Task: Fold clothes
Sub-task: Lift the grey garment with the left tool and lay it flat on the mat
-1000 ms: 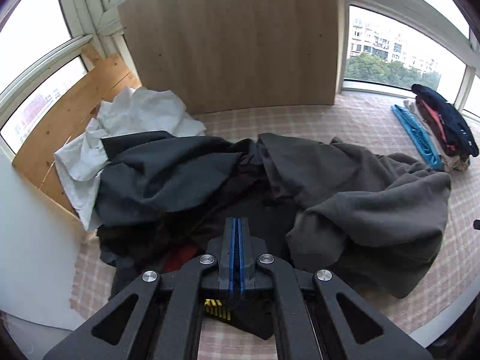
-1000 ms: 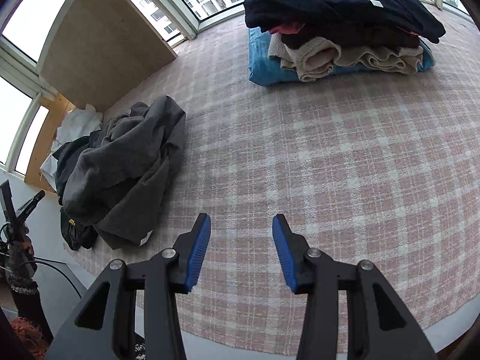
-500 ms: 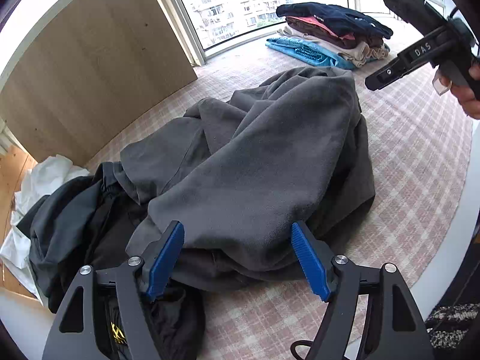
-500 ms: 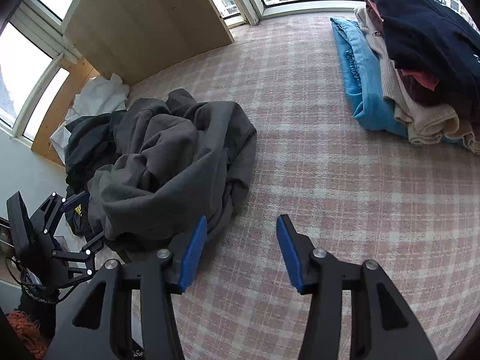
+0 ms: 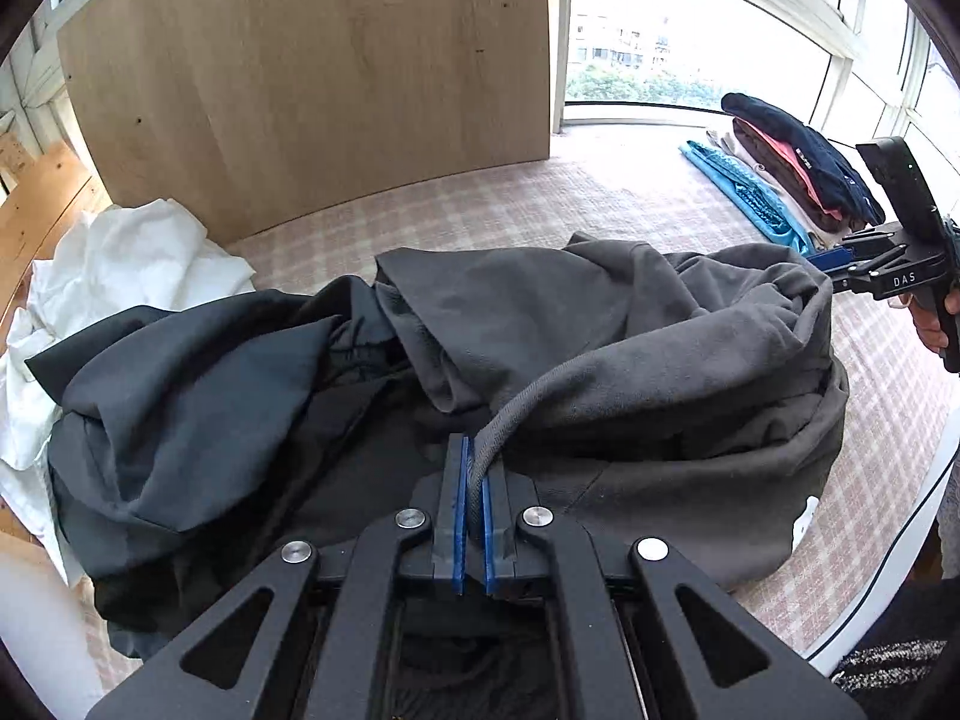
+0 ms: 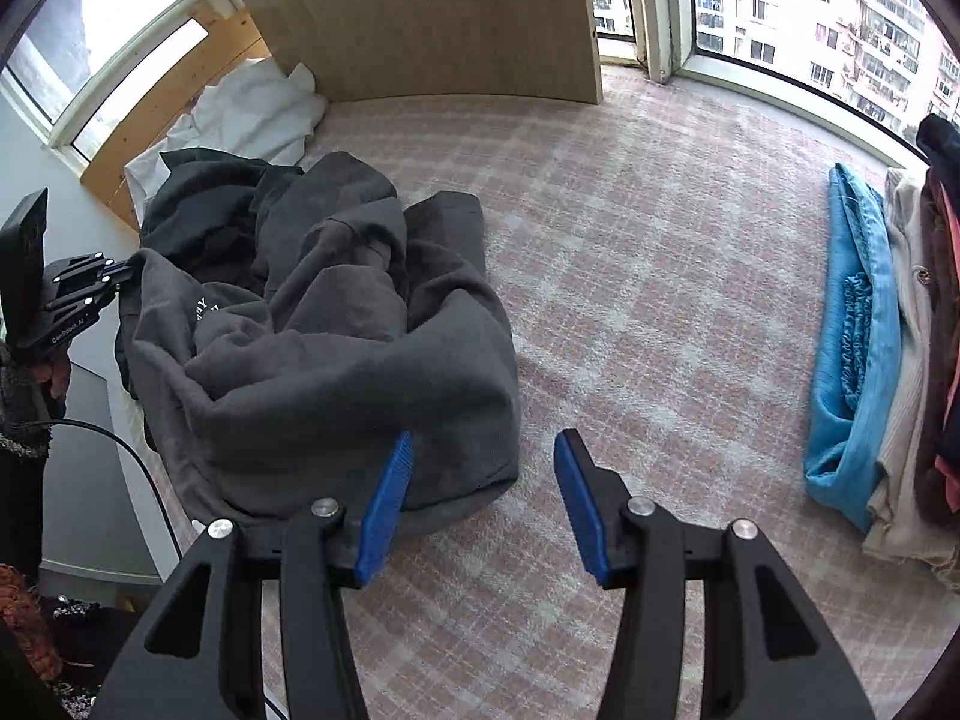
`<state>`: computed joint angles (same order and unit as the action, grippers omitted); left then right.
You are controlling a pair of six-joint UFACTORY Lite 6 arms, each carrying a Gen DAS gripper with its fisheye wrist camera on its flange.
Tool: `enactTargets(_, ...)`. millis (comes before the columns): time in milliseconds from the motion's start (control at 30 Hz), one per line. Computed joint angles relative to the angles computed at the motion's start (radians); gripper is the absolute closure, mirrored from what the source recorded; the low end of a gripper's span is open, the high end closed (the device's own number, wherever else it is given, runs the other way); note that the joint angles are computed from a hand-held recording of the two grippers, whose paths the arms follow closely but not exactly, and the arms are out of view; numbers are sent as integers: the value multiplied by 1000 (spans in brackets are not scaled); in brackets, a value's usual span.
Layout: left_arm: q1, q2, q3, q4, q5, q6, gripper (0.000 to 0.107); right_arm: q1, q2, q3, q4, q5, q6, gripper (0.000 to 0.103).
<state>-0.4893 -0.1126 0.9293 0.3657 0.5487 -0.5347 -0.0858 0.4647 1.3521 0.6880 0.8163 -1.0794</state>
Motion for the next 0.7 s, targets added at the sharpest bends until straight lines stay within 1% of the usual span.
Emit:
enactTargets(33, 25, -8, 5, -21, -3, 28, 104, 36, 7, 3, -1, -24, -9, 48)
enactTargets(100, 78, -28, -1, -123, -32, 118, 104, 114, 35, 12, -32, -65, -6, 48)
enactTargets(133, 84, -29, -3, -128, -35, 124, 104, 146, 47, 11, -43, -85, -11, 48)
enactTargets(167, 78, -27, -7, -97, -32, 94, 104, 160, 50, 1, -33, -96, -36, 48)
enactTargets(200, 72, -24, -11, -67, -29, 65, 104, 164, 55, -4, -10, -92, -67, 55)
enactTargets(233, 62, -25, -16, -36, -23, 34, 104, 161, 62, 1, 14, -66, -90, 92)
enactTargets(267, 58, -33, -27, -35, -23, 23, 104, 147, 71, 20, 41, -9, -96, 98)
enactTargets(300, 68, -55, -37, -62, -29, 38, 104, 135, 63, 26, 67, 24, -100, 98)
enactTargets(367, 94, -104, -54, -134, -41, 87, 104, 115, -16, 10, 123, 29, -103, 98)
enactTargets(433, 110, -140, -27, -161, -19, 114, 104, 70, -111, 22, 203, 75, -122, 98)
enactTargets(500, 90, -169, 51, -72, 54, 60, 104, 20, -200, 71, 267, 129, -109, 99)
enactTargets(567, 65, -189, 161, 3, 132, 31, 104, -20, -271, 151, 295, 179, -65, 99)
enactTargets(633, 53, -193, 313, 35, 217, 53, 104, -67, -340, 242, 337, 220, -31, 99)
enactTargets(700, 23, -175, 500, 78, 312, 78, 104, -127, -384, 365, 379, 288, 27, 99)
